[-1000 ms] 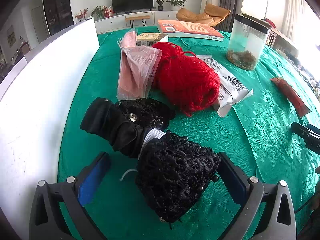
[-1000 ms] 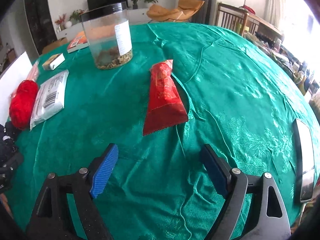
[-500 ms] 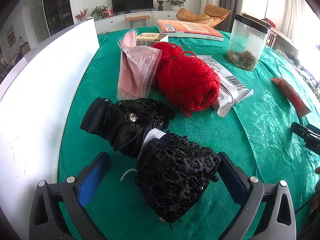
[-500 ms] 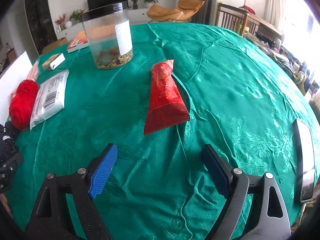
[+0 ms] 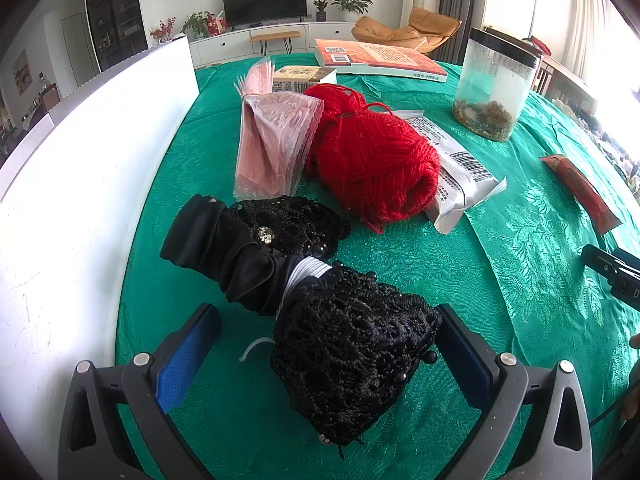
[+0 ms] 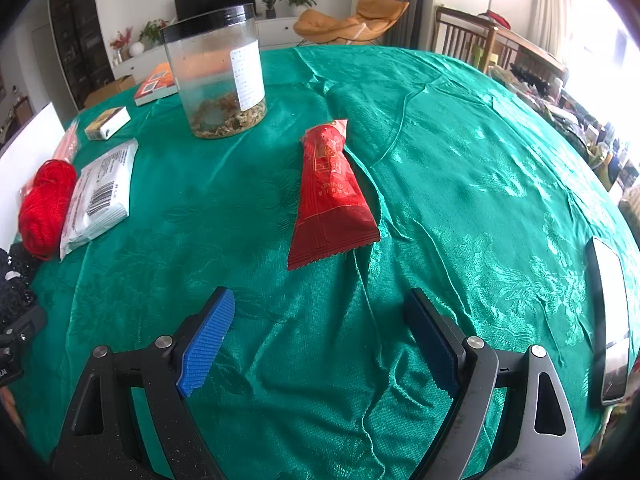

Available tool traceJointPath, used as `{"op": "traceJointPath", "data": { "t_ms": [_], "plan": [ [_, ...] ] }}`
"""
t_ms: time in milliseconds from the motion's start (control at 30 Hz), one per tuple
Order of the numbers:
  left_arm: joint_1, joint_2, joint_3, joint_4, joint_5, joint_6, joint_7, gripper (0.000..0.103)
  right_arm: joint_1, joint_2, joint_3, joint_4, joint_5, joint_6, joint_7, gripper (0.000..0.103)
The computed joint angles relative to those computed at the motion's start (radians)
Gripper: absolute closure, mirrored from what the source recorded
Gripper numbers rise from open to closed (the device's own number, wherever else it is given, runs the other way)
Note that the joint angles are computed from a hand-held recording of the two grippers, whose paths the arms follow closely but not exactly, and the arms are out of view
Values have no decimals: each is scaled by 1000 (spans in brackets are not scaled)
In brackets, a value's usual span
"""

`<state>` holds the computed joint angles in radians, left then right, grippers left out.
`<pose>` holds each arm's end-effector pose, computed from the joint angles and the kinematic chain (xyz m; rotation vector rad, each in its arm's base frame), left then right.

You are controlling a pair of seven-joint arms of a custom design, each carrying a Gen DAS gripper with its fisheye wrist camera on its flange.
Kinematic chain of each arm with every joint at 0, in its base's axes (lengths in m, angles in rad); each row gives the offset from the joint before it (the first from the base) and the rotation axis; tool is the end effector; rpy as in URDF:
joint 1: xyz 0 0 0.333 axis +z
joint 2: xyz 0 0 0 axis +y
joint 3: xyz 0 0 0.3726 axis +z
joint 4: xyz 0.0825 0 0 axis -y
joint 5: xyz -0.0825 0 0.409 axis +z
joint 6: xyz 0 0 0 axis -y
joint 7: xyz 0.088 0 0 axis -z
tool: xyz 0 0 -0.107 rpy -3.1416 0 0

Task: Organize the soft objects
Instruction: 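Move the right gripper over the red tube packet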

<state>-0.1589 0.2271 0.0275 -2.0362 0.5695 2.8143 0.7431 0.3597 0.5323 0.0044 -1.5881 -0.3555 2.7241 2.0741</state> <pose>0.6485 -0.1134 0.4287 -2.0263 1.6522 -0.5482 0.7283 0.2906 0.4288 -1.9666 1.7077 -0.5743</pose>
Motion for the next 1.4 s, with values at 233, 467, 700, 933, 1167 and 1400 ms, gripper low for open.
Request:
{"op": "traceJointPath", "data": {
  "t_ms": [233, 467, 700, 933, 1167, 1400],
  "plan": [
    [-1, 0, 1, 0, 0, 0, 0, 0, 1, 0, 0, 1, 1, 0, 0, 15],
    [-1, 0, 1, 0, 0, 0, 0, 0, 1, 0, 0, 1, 1, 0, -1, 15],
    [-1, 0, 1, 0, 0, 0, 0, 0, 0, 0, 0, 1, 2, 0, -2, 15],
    [-1, 0, 1, -1, 1, 0, -2, 0, 0, 1, 0, 1, 3, 0, -2, 15],
    [1, -2, -4, -1, -7, -3, 9, 0, 0, 1, 0, 2, 3, 0, -2, 15],
    [48, -70, -97, -56, -227, -87, 236, 0, 0, 2, 0, 3, 4, -1, -3, 15]
  ]
}}
